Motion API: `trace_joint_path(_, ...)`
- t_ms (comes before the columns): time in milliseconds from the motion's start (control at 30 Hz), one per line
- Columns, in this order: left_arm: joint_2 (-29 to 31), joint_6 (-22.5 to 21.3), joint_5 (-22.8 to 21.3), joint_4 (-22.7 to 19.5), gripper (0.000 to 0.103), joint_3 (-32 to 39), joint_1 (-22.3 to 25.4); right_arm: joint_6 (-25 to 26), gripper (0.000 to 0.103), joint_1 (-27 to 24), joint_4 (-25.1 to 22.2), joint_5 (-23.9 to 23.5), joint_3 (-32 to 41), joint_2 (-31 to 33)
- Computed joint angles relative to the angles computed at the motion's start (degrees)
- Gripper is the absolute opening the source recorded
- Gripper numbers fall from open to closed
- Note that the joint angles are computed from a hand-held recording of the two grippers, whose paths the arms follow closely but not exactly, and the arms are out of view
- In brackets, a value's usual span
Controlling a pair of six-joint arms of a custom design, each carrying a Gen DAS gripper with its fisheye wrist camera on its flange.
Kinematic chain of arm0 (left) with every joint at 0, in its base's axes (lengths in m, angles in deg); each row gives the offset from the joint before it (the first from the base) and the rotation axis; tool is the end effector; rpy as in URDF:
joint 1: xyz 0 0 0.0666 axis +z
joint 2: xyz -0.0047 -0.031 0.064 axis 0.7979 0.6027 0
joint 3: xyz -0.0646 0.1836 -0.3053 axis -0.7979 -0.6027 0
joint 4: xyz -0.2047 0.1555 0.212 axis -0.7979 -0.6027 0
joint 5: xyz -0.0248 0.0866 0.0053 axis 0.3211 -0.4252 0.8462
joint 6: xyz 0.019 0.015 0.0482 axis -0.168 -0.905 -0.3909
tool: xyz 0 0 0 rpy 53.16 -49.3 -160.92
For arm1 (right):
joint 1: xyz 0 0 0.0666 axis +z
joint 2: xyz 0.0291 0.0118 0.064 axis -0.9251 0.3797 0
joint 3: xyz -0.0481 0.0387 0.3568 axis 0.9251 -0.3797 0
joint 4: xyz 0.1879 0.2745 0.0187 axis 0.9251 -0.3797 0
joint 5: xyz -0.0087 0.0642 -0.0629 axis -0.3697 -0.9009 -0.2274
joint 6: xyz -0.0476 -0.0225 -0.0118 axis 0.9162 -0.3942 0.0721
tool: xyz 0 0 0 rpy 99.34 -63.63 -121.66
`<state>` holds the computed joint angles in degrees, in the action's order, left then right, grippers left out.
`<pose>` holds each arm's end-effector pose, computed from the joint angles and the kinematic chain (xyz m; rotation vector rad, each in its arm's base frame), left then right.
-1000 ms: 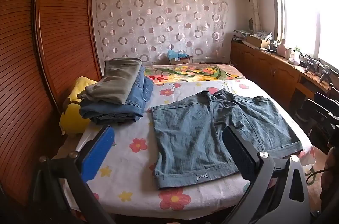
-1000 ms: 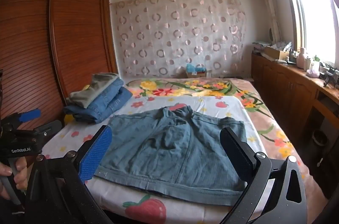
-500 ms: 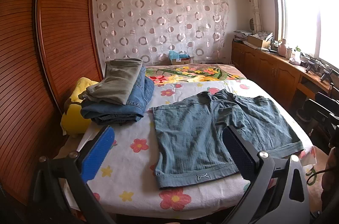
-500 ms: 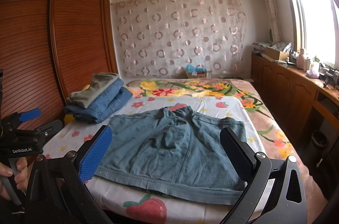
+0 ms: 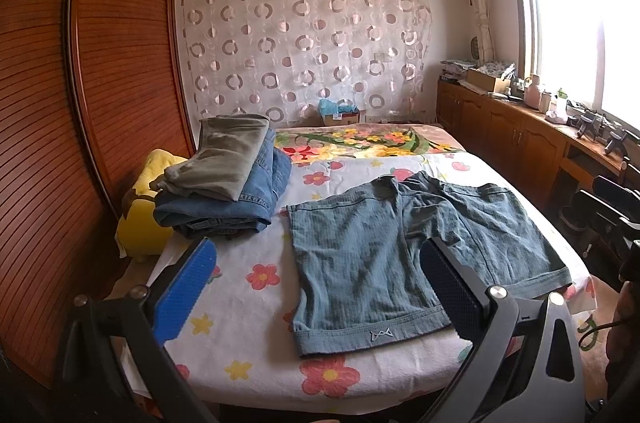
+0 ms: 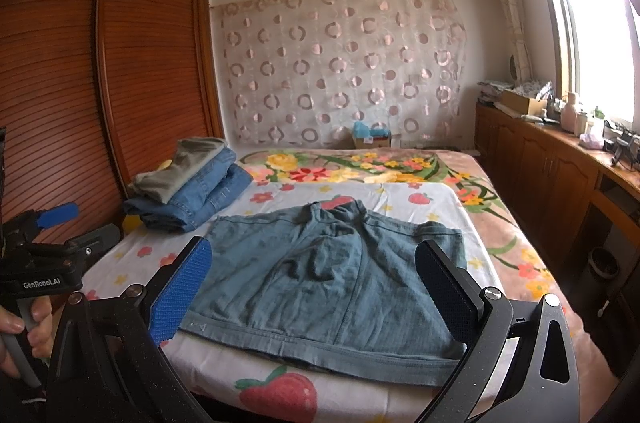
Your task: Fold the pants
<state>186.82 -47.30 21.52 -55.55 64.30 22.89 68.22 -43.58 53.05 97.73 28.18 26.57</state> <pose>0.5658 -0.3129 0.4522 0.1315 2.0558 -0.0454 0.5715 0.2471 0.4284 -0.1218 1.9496 0.1758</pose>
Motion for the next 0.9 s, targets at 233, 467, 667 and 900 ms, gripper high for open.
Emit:
trace_joint_path(233, -0.1, -0.04, -0.17, 0.11, 0.103, -0.15, -0.05, 0.06, 0.103, -0.09, 0.21, -0.04, -0.21, -0.08)
trace_joint_path(467, -0.27, -0.12, -0.29, 0.54, 0.103, -0.57, -0.09, 0.05, 0.103, -0.04, 0.2, -0.02, -0.19, -0.11)
trace_joint_path(667, -0.3, -0.12, -0.3, 0.62, 0.103, -0.65, -0.12, 0.06, 0.103, 0.03, 0.24, 0.03, -0.23, -0.17)
trace_joint_path(900, -0.33, -0.17, -0.37, 0.75, 0.103, -0.79, -0.16, 0.04, 0.103, 0.15, 0.18, 0.15, -0.29, -0.27)
